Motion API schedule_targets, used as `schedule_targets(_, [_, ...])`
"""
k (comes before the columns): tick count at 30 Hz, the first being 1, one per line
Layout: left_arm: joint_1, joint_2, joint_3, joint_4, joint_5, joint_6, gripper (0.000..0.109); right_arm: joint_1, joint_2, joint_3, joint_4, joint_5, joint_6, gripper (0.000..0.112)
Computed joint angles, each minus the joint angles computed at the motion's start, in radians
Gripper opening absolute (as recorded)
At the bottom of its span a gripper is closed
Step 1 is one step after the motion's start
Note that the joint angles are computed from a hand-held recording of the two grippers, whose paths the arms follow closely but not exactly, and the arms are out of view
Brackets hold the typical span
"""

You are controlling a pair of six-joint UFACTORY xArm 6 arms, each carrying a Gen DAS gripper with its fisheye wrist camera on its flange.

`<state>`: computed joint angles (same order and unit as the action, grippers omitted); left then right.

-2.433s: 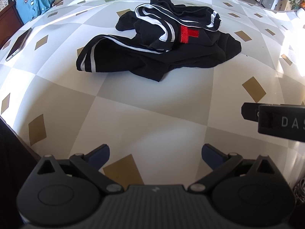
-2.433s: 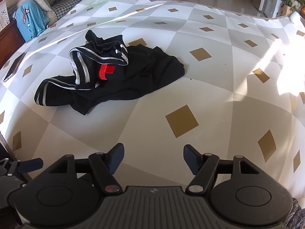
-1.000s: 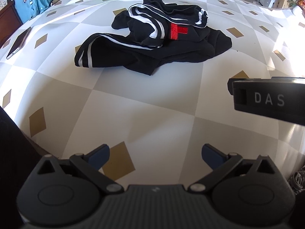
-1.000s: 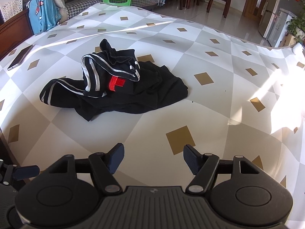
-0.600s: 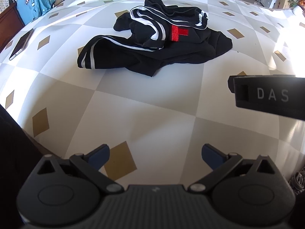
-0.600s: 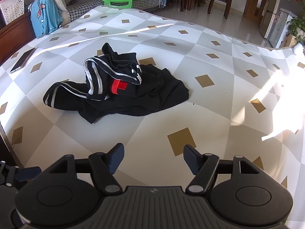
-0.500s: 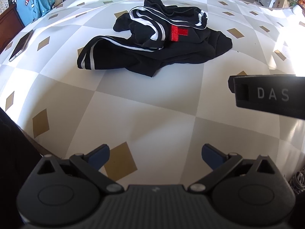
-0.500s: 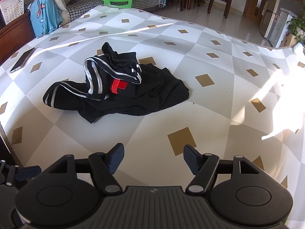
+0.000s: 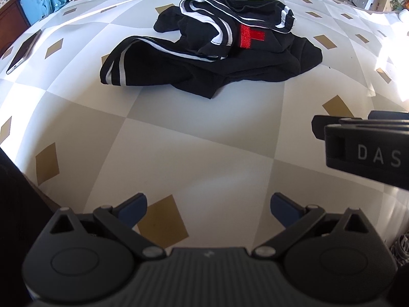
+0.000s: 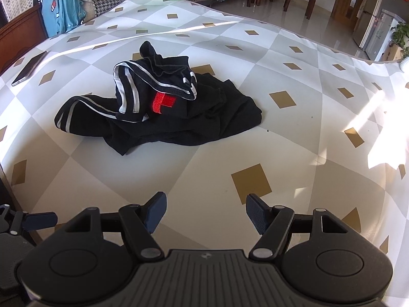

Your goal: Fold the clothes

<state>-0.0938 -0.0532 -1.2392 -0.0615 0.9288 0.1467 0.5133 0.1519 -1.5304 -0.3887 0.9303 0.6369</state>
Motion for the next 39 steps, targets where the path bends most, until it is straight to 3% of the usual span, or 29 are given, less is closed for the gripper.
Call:
schedule_targets(16, [0.034,0.123,-0.154,-0.035,-0.005,0.053,0.103,-0.055,0.021,-0.029,0.193,-0.099,-0.136,0.068])
schedule_targets(22, [0.045,0.199,-0.273,-0.034,-0.018,0.092,0.103,-0.116,0.032,-0.053,0.339,-0.141,-0.252,0.067])
schedule_targets(28, [0.044,0.295,-0.415,-0.021,0.027,0.110,0.103,-0.167,0.067,-0.106,0.407,-0.161,-0.336,0.067])
schedule_targets(39, [0.021,0.511,-0.749,-0.009,0.108,0.186,0.103,-0.194,0.257,-0.335,0.521,-0.135,-0.437,0.067])
